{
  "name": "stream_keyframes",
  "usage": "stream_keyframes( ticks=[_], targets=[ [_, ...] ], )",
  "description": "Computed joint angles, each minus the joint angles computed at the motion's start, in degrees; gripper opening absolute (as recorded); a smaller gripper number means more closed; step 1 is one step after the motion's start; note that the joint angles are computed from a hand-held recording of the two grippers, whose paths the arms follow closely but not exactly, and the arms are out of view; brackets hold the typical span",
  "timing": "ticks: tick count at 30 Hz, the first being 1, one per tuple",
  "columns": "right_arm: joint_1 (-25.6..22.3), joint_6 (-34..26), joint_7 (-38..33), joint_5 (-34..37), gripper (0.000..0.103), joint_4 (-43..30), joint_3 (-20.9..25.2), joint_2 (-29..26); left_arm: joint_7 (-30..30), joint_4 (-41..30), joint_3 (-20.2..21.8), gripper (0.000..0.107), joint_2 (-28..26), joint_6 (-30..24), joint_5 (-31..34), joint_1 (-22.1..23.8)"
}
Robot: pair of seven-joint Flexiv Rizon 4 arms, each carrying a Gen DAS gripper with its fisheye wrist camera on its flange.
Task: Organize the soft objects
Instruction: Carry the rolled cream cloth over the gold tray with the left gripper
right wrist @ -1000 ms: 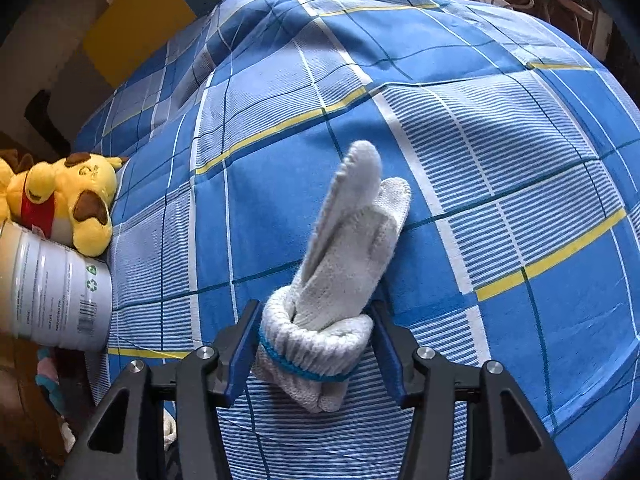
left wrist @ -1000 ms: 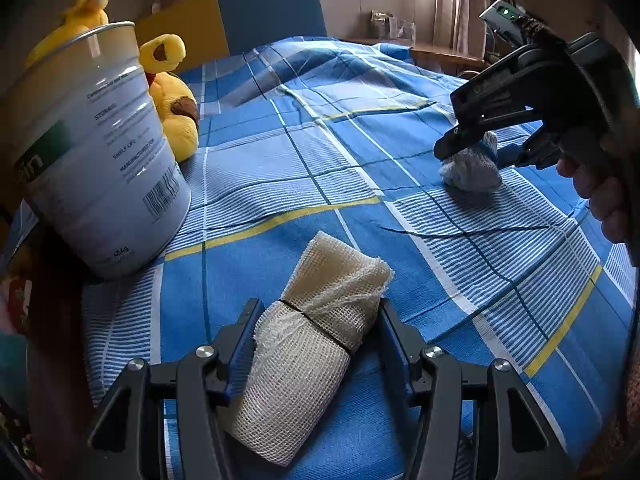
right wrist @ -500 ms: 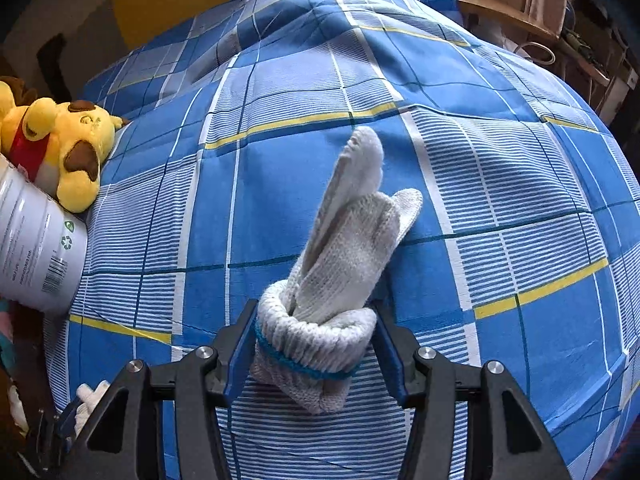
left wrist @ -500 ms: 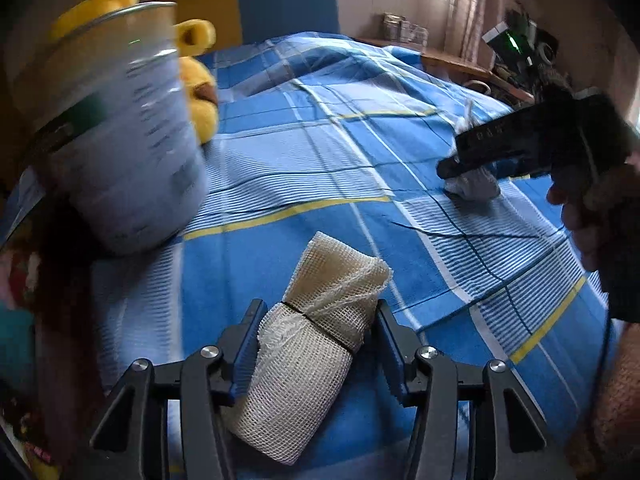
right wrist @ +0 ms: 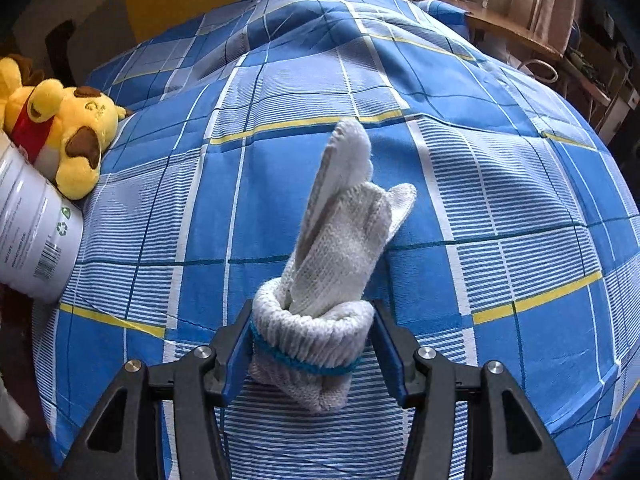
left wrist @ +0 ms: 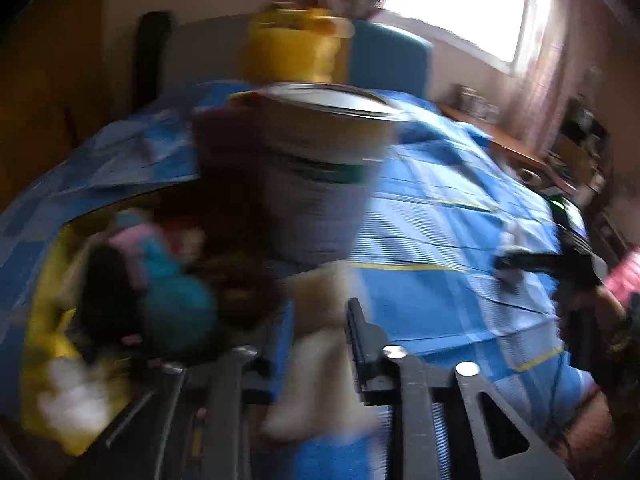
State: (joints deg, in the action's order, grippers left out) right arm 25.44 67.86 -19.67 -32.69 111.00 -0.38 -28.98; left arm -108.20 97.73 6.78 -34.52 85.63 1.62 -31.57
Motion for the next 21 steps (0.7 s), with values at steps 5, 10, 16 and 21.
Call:
stream_keyframes(
  ticks=[5, 10, 16, 21],
  targets=[
    [0.54, -1.36, -0.26, -1.12, 0.055, -0.18, -0.29, 0.03, -3.12, 4.73, 2.5, 0.009, 2.51, 1.47, -1.31, 1.37],
    [0.6, -2.26, 0.07, -1.35, 0.055, -0.38, -0.03, 0.1, -1.75, 6.02, -0.63, 0.009, 3.38, 1.97, -1.19, 3.76],
    [0.21, -2.97, -0.29, -0.81, 0.055, -0.96, 0.61, -0.09, 13.59, 4.79, -17.43, 0.043, 1.83, 1.59, -4.38, 12.13],
    [-0.47, -3.42, -1.76, 0.68, 0.055, -1.84, 1.38, -0.45, 20.65, -1.03, -25.74, 0.056, -2.62, -8.07, -12.19, 14.04]
  ],
)
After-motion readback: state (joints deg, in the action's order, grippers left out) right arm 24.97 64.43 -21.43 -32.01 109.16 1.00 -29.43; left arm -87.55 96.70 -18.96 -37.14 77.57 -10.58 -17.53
